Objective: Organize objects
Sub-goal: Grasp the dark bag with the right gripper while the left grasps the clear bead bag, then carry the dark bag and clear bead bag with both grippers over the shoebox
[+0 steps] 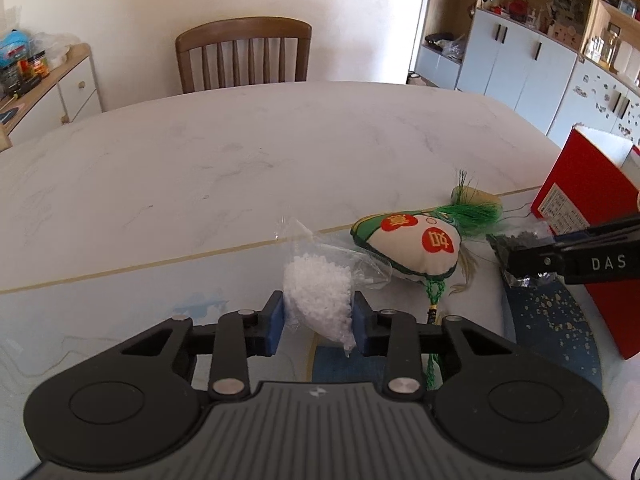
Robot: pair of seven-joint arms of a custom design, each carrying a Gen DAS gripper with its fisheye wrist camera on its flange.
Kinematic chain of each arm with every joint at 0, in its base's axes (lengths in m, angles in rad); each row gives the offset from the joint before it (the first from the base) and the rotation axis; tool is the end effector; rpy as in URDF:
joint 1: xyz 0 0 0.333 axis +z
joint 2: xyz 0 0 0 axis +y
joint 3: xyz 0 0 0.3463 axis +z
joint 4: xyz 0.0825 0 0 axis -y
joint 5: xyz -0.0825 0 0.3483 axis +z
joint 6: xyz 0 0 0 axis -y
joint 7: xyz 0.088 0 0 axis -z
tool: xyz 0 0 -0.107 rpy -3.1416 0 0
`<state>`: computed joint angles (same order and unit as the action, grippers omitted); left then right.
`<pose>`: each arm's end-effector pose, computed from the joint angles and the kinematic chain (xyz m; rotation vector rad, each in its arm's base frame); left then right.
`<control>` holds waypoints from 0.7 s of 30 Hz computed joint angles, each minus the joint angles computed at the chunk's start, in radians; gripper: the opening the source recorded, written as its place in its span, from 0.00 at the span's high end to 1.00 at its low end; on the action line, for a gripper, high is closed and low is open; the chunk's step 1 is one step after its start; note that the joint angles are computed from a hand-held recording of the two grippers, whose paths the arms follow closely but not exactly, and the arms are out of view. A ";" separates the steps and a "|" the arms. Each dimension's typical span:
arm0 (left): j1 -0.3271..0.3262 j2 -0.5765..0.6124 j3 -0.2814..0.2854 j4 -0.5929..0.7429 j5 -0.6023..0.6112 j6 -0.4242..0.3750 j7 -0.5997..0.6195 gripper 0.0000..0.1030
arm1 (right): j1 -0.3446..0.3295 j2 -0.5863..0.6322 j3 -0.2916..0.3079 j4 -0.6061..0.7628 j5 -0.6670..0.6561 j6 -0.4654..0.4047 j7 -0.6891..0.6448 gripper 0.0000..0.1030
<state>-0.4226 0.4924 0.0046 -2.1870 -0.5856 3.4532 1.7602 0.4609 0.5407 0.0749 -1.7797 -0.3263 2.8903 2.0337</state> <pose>0.5615 -0.1792 0.3006 -1.8514 1.8166 -0.8240 0.5881 0.3610 0.3672 -2.1314 1.5014 -0.3885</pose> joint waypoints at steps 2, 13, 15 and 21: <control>-0.022 -0.018 0.015 -0.018 -0.015 0.006 0.003 0.67 | -0.007 -0.017 0.007 -0.023 0.004 0.013 -0.005 0.69; -0.160 -0.135 0.067 -0.095 -0.172 0.033 0.117 0.67 | -0.068 -0.170 0.079 -0.203 0.057 0.097 -0.054 0.69; -0.181 -0.152 0.067 -0.099 -0.215 0.036 0.149 0.67 | -0.085 -0.201 0.099 -0.234 0.080 0.108 -0.079 0.69; -0.335 -0.188 0.143 -0.064 -0.434 0.027 0.348 0.67 | -0.137 -0.292 0.161 -0.327 0.173 0.140 -0.172 0.69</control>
<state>-0.7580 0.3040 0.1475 -2.2508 -1.0192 3.4804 2.1086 0.3239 0.2485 0.2361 -2.1072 -0.1529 3.0302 1.8618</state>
